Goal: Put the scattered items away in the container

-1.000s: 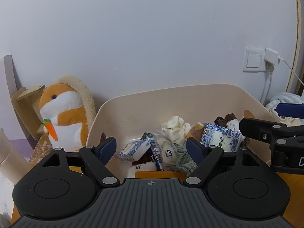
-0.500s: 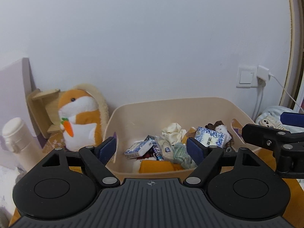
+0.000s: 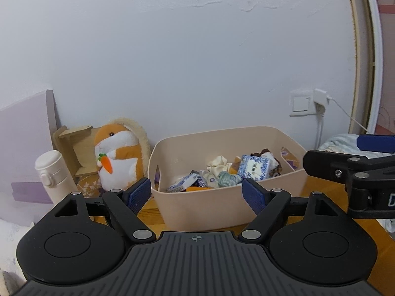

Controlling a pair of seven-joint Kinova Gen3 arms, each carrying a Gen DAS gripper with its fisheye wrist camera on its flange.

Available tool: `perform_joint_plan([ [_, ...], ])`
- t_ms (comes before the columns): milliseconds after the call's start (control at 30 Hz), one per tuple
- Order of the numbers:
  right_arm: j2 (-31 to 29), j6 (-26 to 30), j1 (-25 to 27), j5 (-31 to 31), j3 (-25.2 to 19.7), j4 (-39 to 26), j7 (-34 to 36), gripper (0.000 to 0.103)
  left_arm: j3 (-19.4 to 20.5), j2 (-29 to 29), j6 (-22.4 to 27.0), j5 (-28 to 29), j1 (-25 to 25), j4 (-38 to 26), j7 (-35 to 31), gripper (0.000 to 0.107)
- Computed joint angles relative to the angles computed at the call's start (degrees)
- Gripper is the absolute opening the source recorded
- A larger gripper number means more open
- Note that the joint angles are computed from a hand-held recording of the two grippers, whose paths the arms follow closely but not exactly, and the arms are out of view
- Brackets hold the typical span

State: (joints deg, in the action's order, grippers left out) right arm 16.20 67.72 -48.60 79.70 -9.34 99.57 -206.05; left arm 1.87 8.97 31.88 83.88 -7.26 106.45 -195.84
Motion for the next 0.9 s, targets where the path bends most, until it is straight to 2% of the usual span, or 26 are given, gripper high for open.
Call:
perform_joint_plan([
  [133,-1.01,1.32,-1.84,0.13,-1.14,0.49,-0.94,0.103,-1.58,-2.5,4.07,2.69,-1.8,3.24,-3.55,0.083],
  [400,-1.31,7.13,-6.74,1.37,-3.55,0.91,-2.1,0.103,-5.89,-6.31,14.64,1.69,-5.87,7.98,-4.33,0.083],
  [533,-0.25,12.0,-9.89,1.68,-4.29,0.6,-2.36,0.103,-7.79,-8.43,18.47,1.5,-7.82,10.21,-5.57,0.083],
  [900,-0.11,17.12,-15.82,-0.76,-7.04,3.13,-8.5,0.103,-12.71,-11.71,28.29,-4.65,-13.42,14.95,-8.5,0.084],
])
